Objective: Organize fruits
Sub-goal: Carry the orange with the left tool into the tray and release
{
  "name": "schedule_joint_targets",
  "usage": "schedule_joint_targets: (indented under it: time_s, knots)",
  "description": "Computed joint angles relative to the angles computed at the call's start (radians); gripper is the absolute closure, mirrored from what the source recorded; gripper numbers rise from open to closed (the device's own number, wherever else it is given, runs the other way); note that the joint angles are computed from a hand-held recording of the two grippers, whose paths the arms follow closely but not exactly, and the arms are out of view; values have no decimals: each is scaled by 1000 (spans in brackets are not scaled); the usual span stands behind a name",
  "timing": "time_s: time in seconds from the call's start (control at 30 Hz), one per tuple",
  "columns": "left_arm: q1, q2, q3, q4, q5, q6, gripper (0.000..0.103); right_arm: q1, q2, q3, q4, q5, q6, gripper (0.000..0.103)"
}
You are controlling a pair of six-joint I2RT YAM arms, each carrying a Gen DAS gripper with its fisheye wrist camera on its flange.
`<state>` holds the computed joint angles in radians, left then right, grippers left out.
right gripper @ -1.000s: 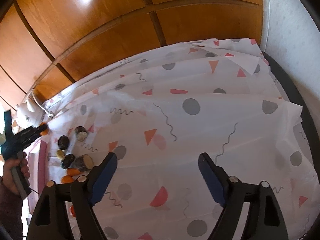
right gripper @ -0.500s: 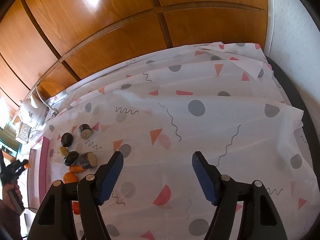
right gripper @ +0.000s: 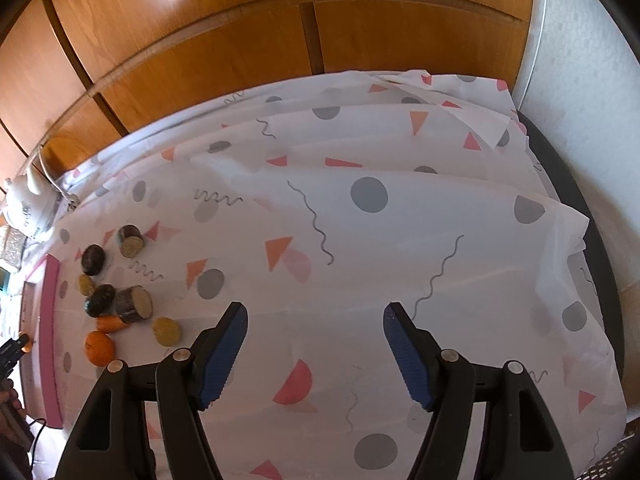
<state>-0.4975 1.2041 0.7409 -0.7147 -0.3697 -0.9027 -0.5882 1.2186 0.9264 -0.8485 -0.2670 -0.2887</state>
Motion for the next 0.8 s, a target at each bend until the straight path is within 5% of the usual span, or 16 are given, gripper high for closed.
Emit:
schedule_joint_targets:
  time_s: [0.53, 0.8]
  knots:
    - [-49, -127, -97, 8, -29, -63, 56, 8, 55, -15, 64, 165, 61, 34]
    - [-231, -217, -54, -187, -183, -239, 35, -26, 81, 0, 70, 184, 97, 34]
